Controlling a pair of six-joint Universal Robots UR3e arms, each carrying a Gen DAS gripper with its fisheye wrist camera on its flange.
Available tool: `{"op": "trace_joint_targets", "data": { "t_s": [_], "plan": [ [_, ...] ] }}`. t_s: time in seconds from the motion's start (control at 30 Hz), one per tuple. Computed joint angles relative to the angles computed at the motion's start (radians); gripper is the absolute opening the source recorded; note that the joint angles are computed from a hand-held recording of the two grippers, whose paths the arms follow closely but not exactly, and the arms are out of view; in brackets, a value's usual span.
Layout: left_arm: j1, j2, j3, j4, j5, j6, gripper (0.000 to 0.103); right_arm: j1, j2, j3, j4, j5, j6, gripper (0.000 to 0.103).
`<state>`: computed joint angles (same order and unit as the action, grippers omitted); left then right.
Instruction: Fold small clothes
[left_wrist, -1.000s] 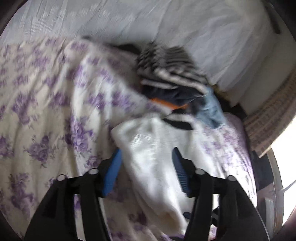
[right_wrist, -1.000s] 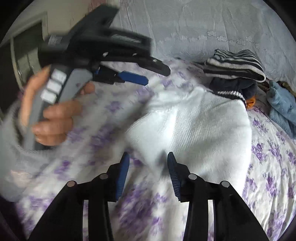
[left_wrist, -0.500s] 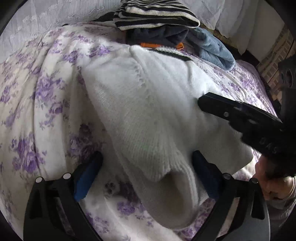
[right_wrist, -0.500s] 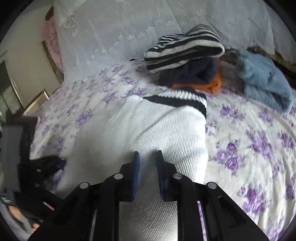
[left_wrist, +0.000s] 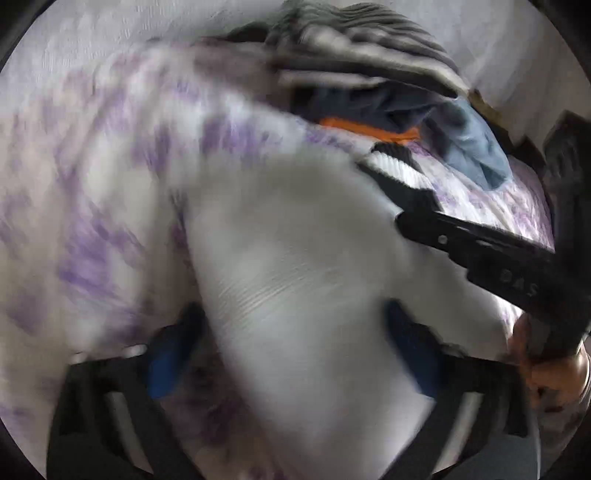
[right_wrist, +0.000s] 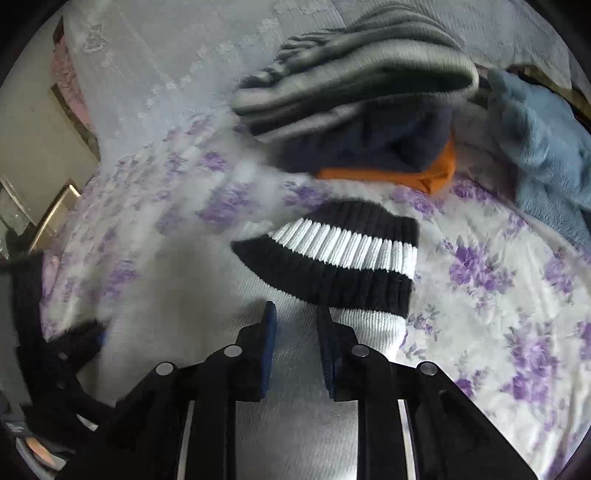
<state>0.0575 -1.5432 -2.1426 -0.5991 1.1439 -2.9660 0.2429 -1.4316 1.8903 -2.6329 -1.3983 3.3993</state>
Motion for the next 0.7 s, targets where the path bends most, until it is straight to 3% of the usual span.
{"op": "trace_joint_targets", "data": {
  "t_s": [0.07,0.17,0.23,0.3,0.37,0.4,0.47,0.57,0.7],
  "plan": [
    [0.034,0.031,-0.027,-0.011,-0.043,0.029,0.099,-0.023,-0.047,0.047,-0.021,0.037,0.017,0.023],
    [0.075,0.156,-0.045,-0.104,-0.060,0.060,0.098,0.010,-0.157,0.126,-0.058,-0.016,0.036,0.025],
    [0.140,0.306,-0.098,-0.213,-0.110,0.148,0.098,0.050,-0.256,0.191,-0.075,-0.050,0.023,0.025],
    [0.161,0.423,-0.141,-0.270,-0.078,0.218,0.098,0.127,-0.364,0.257,-0.068,-0.132,0.018,0.026],
    [0.161,0.498,-0.203,-0.271,-0.023,0.272,0.098,0.152,-0.454,0.344,-0.057,-0.131,0.016,0.035],
    [0.146,0.490,-0.244,-0.246,0.007,0.275,0.099,0.167,-0.466,0.382,-0.064,-0.140,0.028,0.037],
    [0.125,0.448,-0.275,-0.187,0.016,0.259,0.099,0.284,-0.408,0.439,-0.197,-0.320,0.049,0.039],
    [0.075,0.487,-0.272,-0.161,0.072,0.222,0.098,0.323,-0.409,0.389,-0.130,-0.366,0.100,0.041],
    [0.206,0.670,-0.256,-0.334,-0.053,0.273,0.097,0.389,-0.495,0.375,-0.087,-0.382,0.105,0.041]
  ]
}}
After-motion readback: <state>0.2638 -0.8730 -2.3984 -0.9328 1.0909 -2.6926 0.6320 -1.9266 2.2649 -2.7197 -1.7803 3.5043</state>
